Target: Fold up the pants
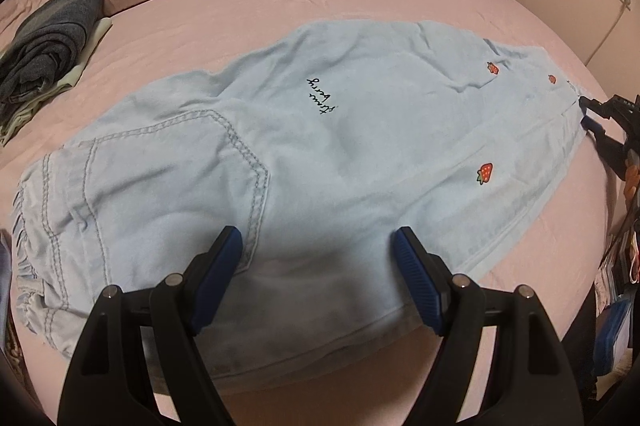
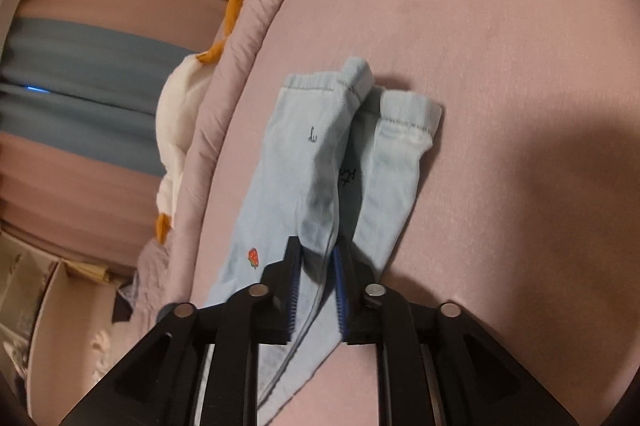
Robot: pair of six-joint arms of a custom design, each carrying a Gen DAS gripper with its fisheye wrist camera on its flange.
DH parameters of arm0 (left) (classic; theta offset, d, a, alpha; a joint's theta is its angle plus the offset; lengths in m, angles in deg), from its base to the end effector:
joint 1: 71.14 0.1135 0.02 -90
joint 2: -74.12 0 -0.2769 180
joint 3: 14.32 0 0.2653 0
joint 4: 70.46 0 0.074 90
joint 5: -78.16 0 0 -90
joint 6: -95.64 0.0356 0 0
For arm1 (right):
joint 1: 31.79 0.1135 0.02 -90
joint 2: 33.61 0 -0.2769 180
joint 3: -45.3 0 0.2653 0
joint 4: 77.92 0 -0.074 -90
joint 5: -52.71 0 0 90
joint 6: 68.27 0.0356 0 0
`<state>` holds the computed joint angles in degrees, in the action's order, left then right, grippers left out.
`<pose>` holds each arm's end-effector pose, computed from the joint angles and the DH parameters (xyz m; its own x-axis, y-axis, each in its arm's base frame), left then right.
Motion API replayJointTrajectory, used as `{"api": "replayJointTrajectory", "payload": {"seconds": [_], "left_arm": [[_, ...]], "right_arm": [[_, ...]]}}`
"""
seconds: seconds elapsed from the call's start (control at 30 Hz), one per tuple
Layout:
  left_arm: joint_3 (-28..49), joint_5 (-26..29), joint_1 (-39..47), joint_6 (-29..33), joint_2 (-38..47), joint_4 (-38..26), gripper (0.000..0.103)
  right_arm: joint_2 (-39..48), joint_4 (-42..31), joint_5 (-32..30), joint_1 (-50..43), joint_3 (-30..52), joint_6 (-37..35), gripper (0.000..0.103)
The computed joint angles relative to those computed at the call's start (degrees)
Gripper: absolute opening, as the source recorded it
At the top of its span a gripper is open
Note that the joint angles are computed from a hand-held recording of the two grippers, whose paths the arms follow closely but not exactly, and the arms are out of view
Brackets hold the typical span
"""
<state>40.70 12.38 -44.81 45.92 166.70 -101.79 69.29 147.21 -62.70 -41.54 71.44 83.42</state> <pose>0.2584 0.1116 0.1291 -0.8138 0.2551 -0.5222 0.3330 0.9411 -0.0591 0.2322 -0.0244 0.0695 -0.4275 0.8803 -0.2057 0.3568 0.3733 0.8563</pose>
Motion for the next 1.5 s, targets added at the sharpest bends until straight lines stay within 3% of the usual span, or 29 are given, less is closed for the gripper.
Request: {"api": "replayJointTrajectory", "payload": {"seconds": [0.07,0.23,0.33,0.43,0.67,0.9,0.93,0.97,1.03,1.13,1.27,1.33,1.5], "left_arm": [[1.3,2.3,1.9,-0.2,-0.3,-3.0,0.075],[9.5,16.9,15.3,0.2,2.0,-18.1,0.076],[14.9,22.3,24.0,0.8,5.3,-25.0,0.076],[19.7,24.5,31.7,-0.1,9.1,-28.7,0.076],[29.5,29.1,39.2,-0.2,21.2,-39.2,0.076],[28.5,30.3,35.3,-8.6,22.1,-33.5,0.073],[27.3,29.8,34.6,-11.6,21.3,-29.9,0.065],[27.1,29.2,34.1,-13.5,21.0,-28.4,0.047],[26.6,28.5,33.7,-17.1,21.1,-25.2,0.027],[24.8,26.5,33.1,-19.8,20.2,-20.7,0.017],[21.2,29.9,35.1,-19.8,15.4,-16.7,0.016],[22.1,30.9,36.2,-17.3,14.5,-18.5,0.016],[23.1,27.8,37.6,-16.0,16.5,-18.8,0.016]], "right_arm": [[0.4,1.3,-0.2,0.3,-0.4,0.8,0.025],[-4.6,-3.8,1.4,5.0,-0.5,-0.3,0.047],[-13.3,-15.8,9.5,12.7,0.5,-3.3,0.048],[-16.9,-21.1,15.7,20.5,1.8,-4.4,0.048],[-8.7,-25.2,12.1,34.1,14.5,-9.3,0.048],[-6.0,-32.5,12.0,40.0,22.2,-15.0,0.048],[-6.1,-33.2,12.1,40.4,22.3,-15.9,0.048],[-6.4,-33.8,12.2,40.6,22.2,-16.6,0.048],[-6.4,-34.9,12.6,40.7,22.6,-17.2,0.048],[-6.8,-36.0,13.0,40.2,21.9,-17.8,0.048],[-6.8,-38.3,14.7,40.7,22.8,-18.5,0.048],[-7.1,-38.9,15.2,40.8,23.2,-18.6,0.048],[-6.7,-42.0,17.4,41.8,25.6,-20.3,0.048]]}}
